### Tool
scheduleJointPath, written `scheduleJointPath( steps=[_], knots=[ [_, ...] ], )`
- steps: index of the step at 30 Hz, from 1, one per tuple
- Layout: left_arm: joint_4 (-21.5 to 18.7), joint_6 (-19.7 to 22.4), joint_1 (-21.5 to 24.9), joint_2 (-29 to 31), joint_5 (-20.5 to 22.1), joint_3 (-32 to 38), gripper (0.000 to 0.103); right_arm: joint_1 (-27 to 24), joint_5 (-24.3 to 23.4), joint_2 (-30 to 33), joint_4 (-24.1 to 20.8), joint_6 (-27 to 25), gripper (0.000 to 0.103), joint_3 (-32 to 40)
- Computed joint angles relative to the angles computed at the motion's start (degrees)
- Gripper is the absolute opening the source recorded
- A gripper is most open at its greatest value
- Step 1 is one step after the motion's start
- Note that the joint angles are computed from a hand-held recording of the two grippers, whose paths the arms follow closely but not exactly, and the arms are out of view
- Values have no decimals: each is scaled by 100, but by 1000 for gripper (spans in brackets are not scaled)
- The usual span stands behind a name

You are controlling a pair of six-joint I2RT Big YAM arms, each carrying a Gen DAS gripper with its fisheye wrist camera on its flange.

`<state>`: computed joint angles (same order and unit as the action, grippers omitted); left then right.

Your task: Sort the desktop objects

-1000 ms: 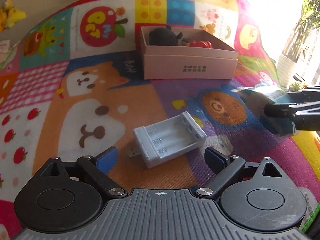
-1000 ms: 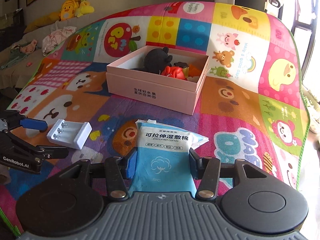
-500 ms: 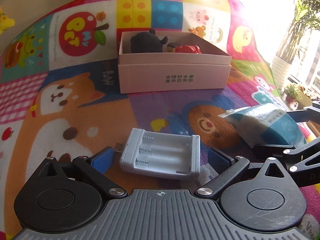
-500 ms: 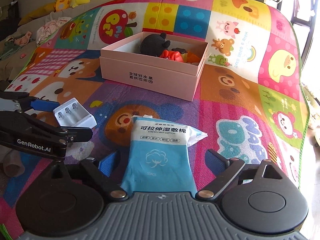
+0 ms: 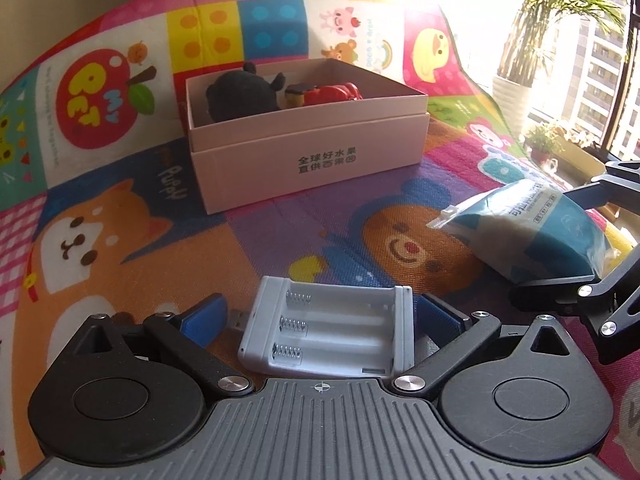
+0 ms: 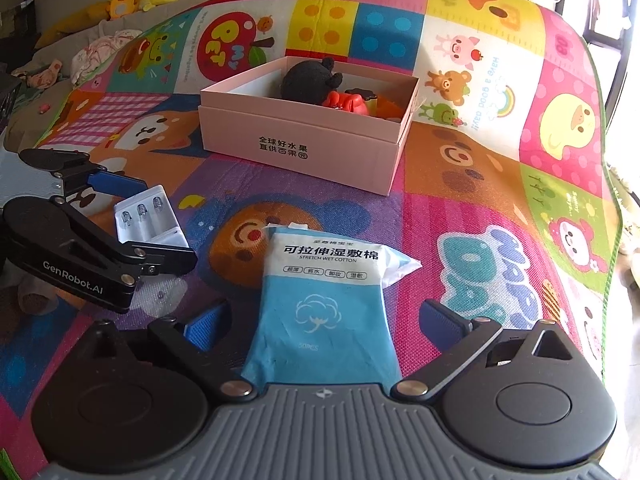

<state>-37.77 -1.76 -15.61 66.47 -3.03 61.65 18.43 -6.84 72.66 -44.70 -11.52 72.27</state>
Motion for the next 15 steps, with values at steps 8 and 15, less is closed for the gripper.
scheduleJointPath(
  steps=[8, 15],
  knots=[
    [4, -201, -112, -99, -199, -55, 97, 5, -31, 66, 17, 52, 103, 85],
    [-105, -236, -222, -416, -137, -221, 97, -50, -235, 169, -185, 156, 95, 271]
  ],
)
